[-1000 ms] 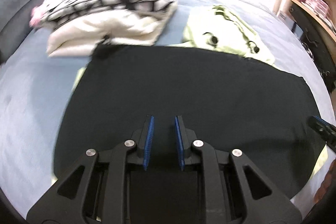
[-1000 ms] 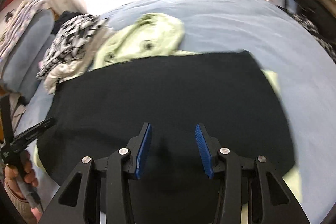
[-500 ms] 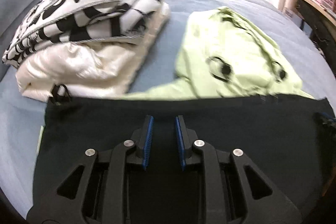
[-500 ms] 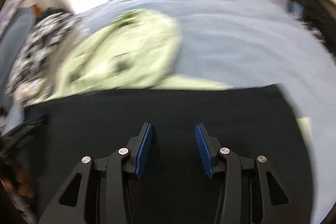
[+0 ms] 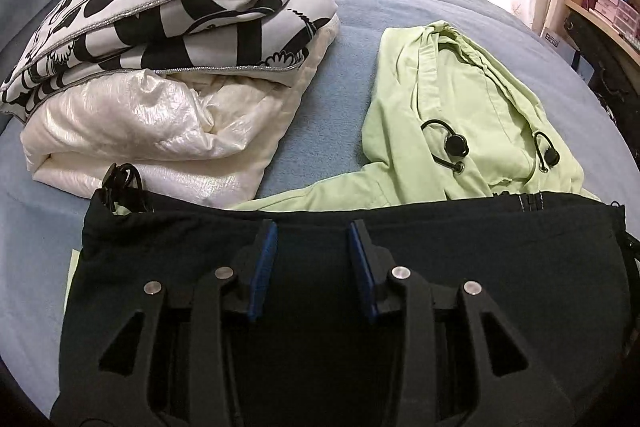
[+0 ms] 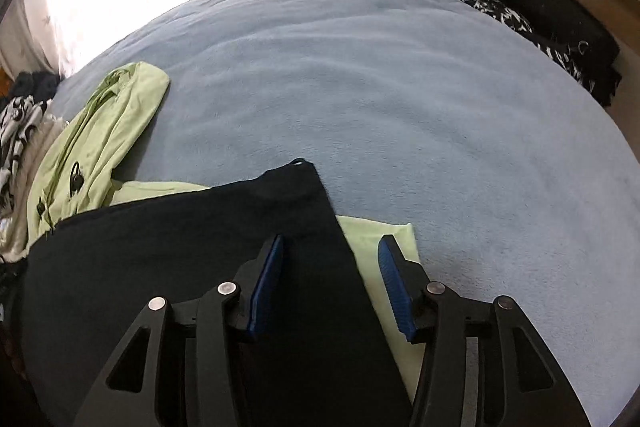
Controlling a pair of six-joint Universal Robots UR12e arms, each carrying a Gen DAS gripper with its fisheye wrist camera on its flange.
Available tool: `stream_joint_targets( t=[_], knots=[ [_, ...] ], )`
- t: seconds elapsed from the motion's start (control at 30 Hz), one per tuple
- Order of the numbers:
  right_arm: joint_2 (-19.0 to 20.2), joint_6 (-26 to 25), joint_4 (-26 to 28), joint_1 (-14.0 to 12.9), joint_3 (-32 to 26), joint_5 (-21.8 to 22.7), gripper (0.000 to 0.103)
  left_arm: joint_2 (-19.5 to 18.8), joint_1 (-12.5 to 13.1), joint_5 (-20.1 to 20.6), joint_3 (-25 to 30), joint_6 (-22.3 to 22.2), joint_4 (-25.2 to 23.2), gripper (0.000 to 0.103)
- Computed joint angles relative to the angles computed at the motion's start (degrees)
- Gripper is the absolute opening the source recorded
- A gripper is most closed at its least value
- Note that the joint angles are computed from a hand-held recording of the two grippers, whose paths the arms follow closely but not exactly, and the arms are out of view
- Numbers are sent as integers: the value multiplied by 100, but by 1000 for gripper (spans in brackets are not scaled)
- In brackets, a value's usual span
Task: Fold large clothes
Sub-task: 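Move both tools to the light-green hood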
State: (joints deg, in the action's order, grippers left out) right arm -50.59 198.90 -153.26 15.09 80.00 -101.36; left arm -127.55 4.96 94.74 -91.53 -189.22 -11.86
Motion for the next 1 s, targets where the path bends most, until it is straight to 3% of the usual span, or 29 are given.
stream_joint_targets(
  t=[0.2,0.5,1.0],
  knots=[
    [-71,34,97,10,59,152,51,145,-22,-27,25,213,-268,34],
    [-467,-80,188,103,226,369,51,530,-116,-44,-60,659,-204,34],
    [-1118,-767,83,491,51,468,60,1210,-156,39,-110,1142,-344,38]
  ],
)
